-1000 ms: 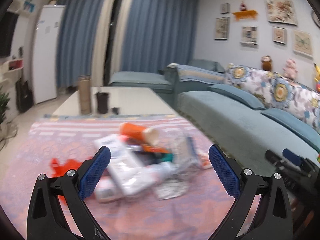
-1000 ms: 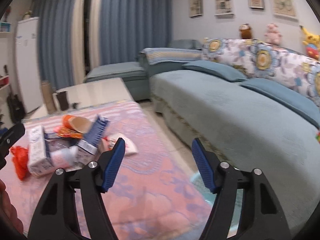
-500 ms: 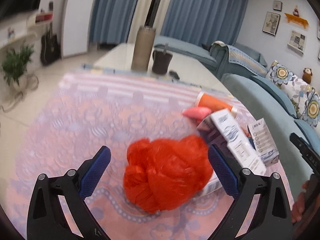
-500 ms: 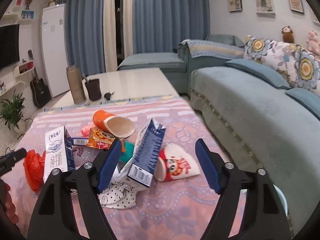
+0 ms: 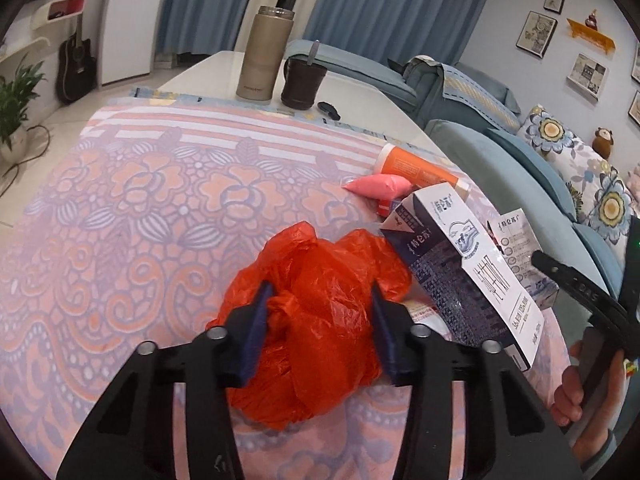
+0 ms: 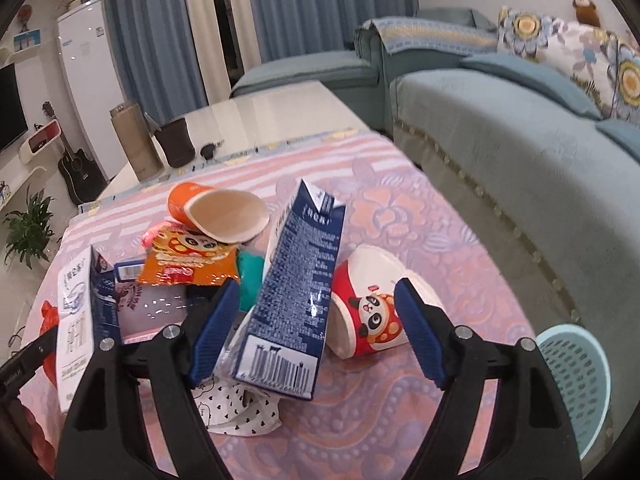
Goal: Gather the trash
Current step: 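Grasp the red plastic bag with the left tool while the right tool grasps the blue milk carton, then carry the carton and bag to the blue basket and release both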
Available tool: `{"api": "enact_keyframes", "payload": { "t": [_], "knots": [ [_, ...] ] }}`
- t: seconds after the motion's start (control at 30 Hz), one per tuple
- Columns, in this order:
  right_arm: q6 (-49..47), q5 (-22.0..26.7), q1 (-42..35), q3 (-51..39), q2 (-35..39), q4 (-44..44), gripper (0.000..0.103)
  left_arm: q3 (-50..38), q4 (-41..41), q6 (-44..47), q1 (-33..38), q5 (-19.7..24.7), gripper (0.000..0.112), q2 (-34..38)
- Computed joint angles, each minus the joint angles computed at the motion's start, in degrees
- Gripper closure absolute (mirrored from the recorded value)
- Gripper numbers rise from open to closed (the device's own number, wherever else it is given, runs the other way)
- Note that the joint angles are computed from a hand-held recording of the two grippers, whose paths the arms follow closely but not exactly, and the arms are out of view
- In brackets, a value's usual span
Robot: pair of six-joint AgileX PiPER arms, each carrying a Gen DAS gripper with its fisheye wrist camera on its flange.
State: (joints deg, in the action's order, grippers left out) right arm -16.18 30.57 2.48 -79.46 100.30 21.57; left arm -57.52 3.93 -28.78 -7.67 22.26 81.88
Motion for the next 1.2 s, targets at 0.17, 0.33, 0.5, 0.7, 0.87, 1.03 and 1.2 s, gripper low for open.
{"api": "enact_keyframes", "payload": {
  "t": [0.17, 0.33, 0.5, 0.7, 0.87, 1.03, 1.2],
  "knots": [
    [-2.9, 3.0, -0.6, -2.4, 2.0, 3.1, 0.065, 2.6, 5.0, -6.5, -1.2, -2.3, 0.088, -3.4],
    [-4.1, 2.0, -0.4, -1.2, -0.4, 3.1, 0.066, 3.5, 5.5, -7.1, -2.5, -4.6, 0.095, -7.9],
    [-10.2, 1.4, -4.0, 2.2, -5.3, 9.4, 0.066, 1.0, 13.4, -14.2, -8.2, -4.8, 0.096, -10.8],
    [-17.4, 2.6, -11.8, 5.9, -12.0, 16.9, 0.066, -4.9, 19.5, -20.0, -15.1, -3.7, 0.096, -9.4],
    [-22.1, 5.3, -20.5, 5.9, -15.5, 21.6, 0.066, -14.0, 25.4, -24.1, -23.3, -2.2, 0.096, -3.3],
    [-26.5, 10.2, -33.3, 4.3, -16.0, 25.5, 0.066, -26.4, 21.9, -18.7, -30.0, 0.2, 0.096, 6.3],
    [-29.7, 12.9, -43.8, 3.5, -12.8, 26.1, 0.066, -45.0, 8.8, -3.8, -34.0, 5.4, 0.096, 21.9]
  ]
}}
